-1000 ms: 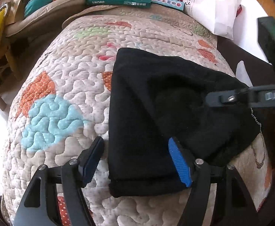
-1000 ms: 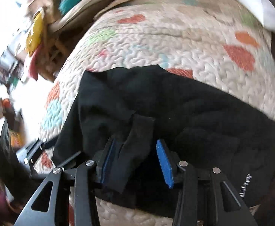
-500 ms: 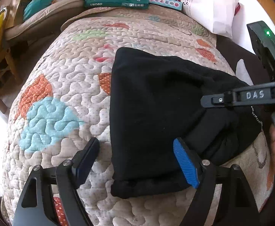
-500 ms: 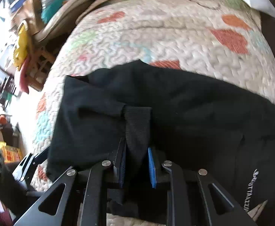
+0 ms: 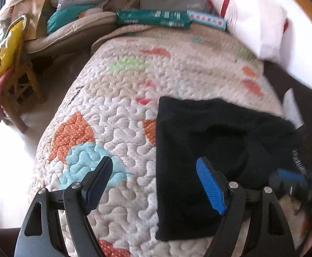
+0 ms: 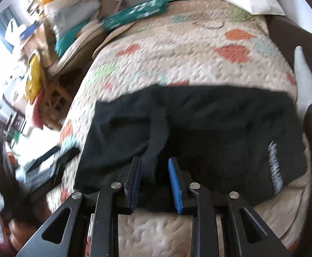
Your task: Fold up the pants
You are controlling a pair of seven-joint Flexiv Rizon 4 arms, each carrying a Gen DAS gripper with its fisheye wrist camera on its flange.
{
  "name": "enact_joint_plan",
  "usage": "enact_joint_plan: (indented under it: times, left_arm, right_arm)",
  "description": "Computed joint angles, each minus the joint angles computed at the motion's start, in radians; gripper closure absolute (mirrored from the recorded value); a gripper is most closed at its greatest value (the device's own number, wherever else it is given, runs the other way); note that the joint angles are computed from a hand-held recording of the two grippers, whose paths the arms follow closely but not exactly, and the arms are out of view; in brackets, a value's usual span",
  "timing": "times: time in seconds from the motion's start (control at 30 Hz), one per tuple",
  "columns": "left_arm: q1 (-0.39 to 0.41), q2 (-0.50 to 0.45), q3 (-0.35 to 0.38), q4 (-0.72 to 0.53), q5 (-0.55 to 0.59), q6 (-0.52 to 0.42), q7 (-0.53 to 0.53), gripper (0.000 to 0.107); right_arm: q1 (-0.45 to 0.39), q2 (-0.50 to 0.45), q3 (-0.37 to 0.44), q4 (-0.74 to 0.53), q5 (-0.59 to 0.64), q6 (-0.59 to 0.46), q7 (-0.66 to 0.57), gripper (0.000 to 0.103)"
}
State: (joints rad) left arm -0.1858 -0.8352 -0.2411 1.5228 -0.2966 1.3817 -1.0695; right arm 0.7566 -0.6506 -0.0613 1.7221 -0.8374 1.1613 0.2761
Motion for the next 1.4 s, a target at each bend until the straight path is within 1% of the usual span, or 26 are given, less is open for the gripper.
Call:
enact_joint_plan:
  times: [0.03, 0.07, 0.1, 0.13, 0.2, 0.23, 0.3, 0.37, 0.43, 0.47, 0.53, 0.57, 0.63, 0.7, 0.73, 0.8, 0.87, 1.0, 1.13, 1.2, 1.27, 1.37, 1.4]
  left_arm:
    - [-0.051, -0.02, 0.073, -0.043, 0.04, -0.039, -0.036, 0.027]
    - [-0.082, -0.031, 0.113, -0.063, 0.048, -0.058, -0.043, 0.027]
    - [-0.103, -0.047, 0.144, -0.084, 0.072, -0.079, -0.054, 0.027]
    - [-0.109, -0.052, 0.154, -0.091, 0.087, -0.083, -0.06, 0.026]
    - [-0.112, -0.054, 0.158, -0.088, 0.106, -0.066, -0.072, 0.026]
    - [-0.122, -0.046, 0.175, -0.094, 0.118, -0.089, -0.083, 0.026]
    - [-0.119, -0.023, 0.174, -0.088, 0.136, -0.112, -0.082, 0.026]
    - [-0.096, 0.018, 0.137, -0.043, 0.147, -0.075, -0.051, 0.026]
    - [-0.082, 0.054, 0.111, -0.008, 0.156, -0.037, -0.017, 0.026]
    - [-0.072, 0.073, 0.093, 0.01, 0.158, -0.022, 0.005, 0.026]
    - [-0.071, 0.097, 0.081, 0.026, 0.159, -0.01, 0.031, 0.026]
    - [-0.068, 0.111, 0.069, 0.04, 0.159, 0.002, 0.05, 0.026]
    - [-0.063, 0.132, 0.045, 0.061, 0.156, 0.023, 0.084, 0.026]
    - [-0.061, 0.142, 0.026, 0.073, 0.148, 0.034, 0.111, 0.026]
    - [-0.055, 0.147, 0.008, 0.078, 0.142, 0.035, 0.131, 0.026]
    - [-0.058, 0.15, -0.002, 0.082, 0.132, 0.029, 0.155, 0.026]
    - [-0.069, 0.149, -0.004, 0.073, 0.122, 0.003, 0.174, 0.026]
    - [-0.088, 0.137, 0.001, 0.052, 0.102, -0.035, 0.194, 0.026]
    - [-0.12, 0.106, 0.027, -0.005, 0.095, -0.093, 0.192, 0.026]
    - [-0.133, 0.081, 0.037, -0.062, 0.084, -0.161, 0.18, 0.026]
    - [-0.149, 0.044, 0.046, -0.146, 0.074, -0.24, 0.165, 0.026]
    - [-0.175, -0.026, 0.038, -0.297, 0.062, -0.366, 0.169, 0.026]
    - [-0.182, -0.043, 0.034, -0.329, 0.059, -0.389, 0.174, 0.026]
  right_arm:
    - [-0.008, -0.016, 0.029, -0.02, 0.029, -0.033, -0.043, 0.075]
    - [-0.015, -0.042, 0.062, -0.056, 0.072, -0.093, -0.1, 0.075]
    - [-0.014, -0.055, 0.073, -0.07, 0.094, -0.131, -0.131, 0.075]
    - [-0.009, -0.071, 0.076, -0.086, 0.107, -0.155, -0.153, 0.073]
    - [0.013, -0.077, 0.058, -0.09, 0.1, -0.183, -0.16, 0.064]
    - [0.011, -0.082, 0.068, -0.104, 0.118, -0.212, -0.181, 0.06]
    - [0.016, -0.072, 0.059, -0.085, 0.113, -0.19, -0.167, 0.06]
    - [0.025, -0.046, 0.034, -0.036, 0.088, -0.125, -0.096, 0.06]
    - [0.04, -0.013, -0.007, 0.025, 0.042, -0.039, 0.016, 0.06]
    - [0.05, 0.006, -0.031, 0.053, 0.011, -0.011, 0.073, 0.06]
    - [0.074, 0.045, -0.078, 0.107, -0.07, 0.018, 0.207, 0.059]
    - [0.09, 0.072, -0.109, 0.142, -0.131, 0.034, 0.302, 0.057]
    - [0.103, 0.108, -0.136, 0.189, -0.217, 0.041, 0.438, 0.055]
    - [0.104, 0.14, -0.137, 0.229, -0.27, 0.024, 0.538, 0.055]
    - [0.104, 0.154, -0.13, 0.246, -0.287, 0.006, 0.574, 0.055]
    - [0.097, 0.173, -0.106, 0.266, -0.298, -0.03, 0.617, 0.054]
    - [0.087, 0.187, -0.081, 0.286, -0.305, -0.061, 0.664, 0.052]
    - [0.048, 0.188, -0.029, 0.296, -0.299, -0.098, 0.713, 0.049]
    - [0.004, 0.193, 0.015, 0.316, -0.321, -0.108, 0.78, 0.047]
    - [-0.01, 0.198, 0.042, 0.32, -0.314, -0.148, 0.8, 0.046]
    - [-0.019, 0.203, 0.073, 0.323, -0.294, -0.204, 0.812, 0.041]
    - [-0.034, 0.204, 0.117, 0.322, -0.264, -0.282, 0.84, 0.039]
    - [-0.039, 0.204, 0.129, 0.325, -0.252, -0.303, 0.855, 0.039]
